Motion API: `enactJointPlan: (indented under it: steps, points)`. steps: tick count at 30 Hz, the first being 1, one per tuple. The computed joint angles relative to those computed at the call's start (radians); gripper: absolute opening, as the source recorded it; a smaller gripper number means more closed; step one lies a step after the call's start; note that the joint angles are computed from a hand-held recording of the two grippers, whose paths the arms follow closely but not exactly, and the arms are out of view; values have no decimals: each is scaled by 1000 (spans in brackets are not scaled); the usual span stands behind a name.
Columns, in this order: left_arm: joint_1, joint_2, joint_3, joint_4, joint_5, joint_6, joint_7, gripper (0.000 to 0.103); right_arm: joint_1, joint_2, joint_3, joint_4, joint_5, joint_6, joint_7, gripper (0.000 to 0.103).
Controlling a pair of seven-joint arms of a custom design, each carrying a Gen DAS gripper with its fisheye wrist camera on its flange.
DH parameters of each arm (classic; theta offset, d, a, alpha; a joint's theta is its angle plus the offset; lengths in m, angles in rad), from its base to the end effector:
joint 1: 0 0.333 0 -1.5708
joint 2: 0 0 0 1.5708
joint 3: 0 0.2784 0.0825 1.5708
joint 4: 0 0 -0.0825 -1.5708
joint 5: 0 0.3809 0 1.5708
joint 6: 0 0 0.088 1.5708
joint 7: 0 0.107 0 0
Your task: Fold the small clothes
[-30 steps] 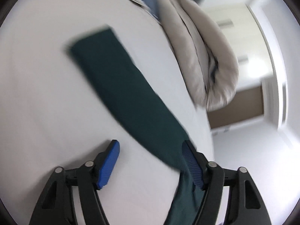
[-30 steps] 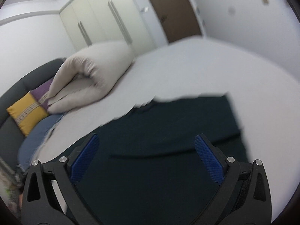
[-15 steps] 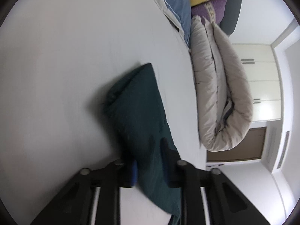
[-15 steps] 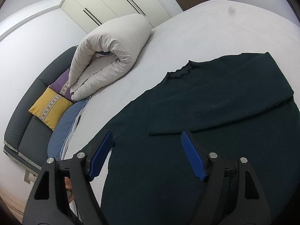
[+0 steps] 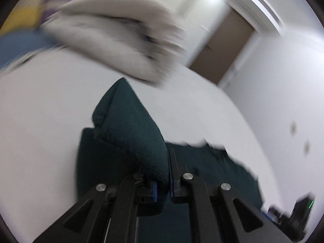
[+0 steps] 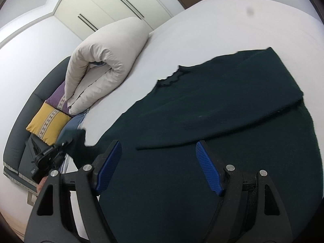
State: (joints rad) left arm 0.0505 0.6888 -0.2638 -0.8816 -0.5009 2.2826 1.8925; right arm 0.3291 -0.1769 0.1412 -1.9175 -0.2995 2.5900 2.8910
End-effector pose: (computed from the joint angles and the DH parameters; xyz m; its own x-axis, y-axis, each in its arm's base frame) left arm 0.7494 -0.0886 0.5692 -0.3762 -0.8255 0.4208 -0.7187 -0.0266 -0.6948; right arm 0.4943 0.2645 0.6319 -0.3318 -0.7230 -0.6060 -0.5729 0.6648 -0.4795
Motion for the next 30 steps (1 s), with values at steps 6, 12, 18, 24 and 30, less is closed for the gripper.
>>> enactJointPlan:
  steps: [6, 12, 18, 24, 30]
  points:
    - [-167, -113, 18, -265, 142, 47, 106, 11, -12, -45, -16, -84, 39, -4, 17, 75]
    - [-119, -196, -5, -422, 40, 37, 149, 48, -9, -37, -38, -121, 123, 2, -52, 76]
    - [-68, -299, -14, -534, -85, 37, 288, 67, 1, 91, -57, -43, 248, 85, -138, 76]
    - [-52, -304, 22, -529, -148, 18, 315, 67, -3, 264, -50, 148, 345, 48, -208, 77]
    - [-19, -217, 36, -417, -162, 11, 200, 66, 27, 489, -53, 501, 233, -218, -252, 70]
